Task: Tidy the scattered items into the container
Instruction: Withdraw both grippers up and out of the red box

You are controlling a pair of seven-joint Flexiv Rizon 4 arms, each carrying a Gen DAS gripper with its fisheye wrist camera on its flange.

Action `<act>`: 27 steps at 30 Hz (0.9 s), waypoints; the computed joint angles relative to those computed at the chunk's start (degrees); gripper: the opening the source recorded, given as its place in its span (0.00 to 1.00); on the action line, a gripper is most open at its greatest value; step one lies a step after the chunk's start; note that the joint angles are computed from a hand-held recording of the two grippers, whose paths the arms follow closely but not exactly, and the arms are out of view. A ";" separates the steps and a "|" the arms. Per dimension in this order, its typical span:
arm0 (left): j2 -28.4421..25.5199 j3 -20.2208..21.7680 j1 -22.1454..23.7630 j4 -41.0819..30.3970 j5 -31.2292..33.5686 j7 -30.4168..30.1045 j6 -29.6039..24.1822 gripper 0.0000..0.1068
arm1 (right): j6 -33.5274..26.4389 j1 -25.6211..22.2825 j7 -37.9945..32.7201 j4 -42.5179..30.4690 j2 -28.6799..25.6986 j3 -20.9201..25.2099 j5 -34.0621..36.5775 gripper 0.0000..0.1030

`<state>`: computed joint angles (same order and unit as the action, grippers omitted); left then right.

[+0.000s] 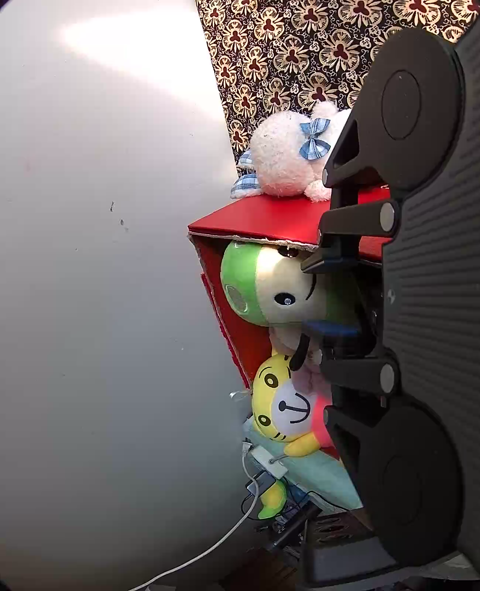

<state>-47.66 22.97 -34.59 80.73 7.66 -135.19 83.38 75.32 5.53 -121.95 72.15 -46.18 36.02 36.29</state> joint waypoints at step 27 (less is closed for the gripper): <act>7.78 3.61 -7.00 -6.61 18.92 -20.36 -32.72 0.94 | 13.98 1.53 3.96 7.67 4.33 -3.84 -5.18 0.36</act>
<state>-39.88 26.58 -41.59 74.13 26.57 -155.55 50.65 89.30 7.06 -117.99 79.82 -41.84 32.18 31.10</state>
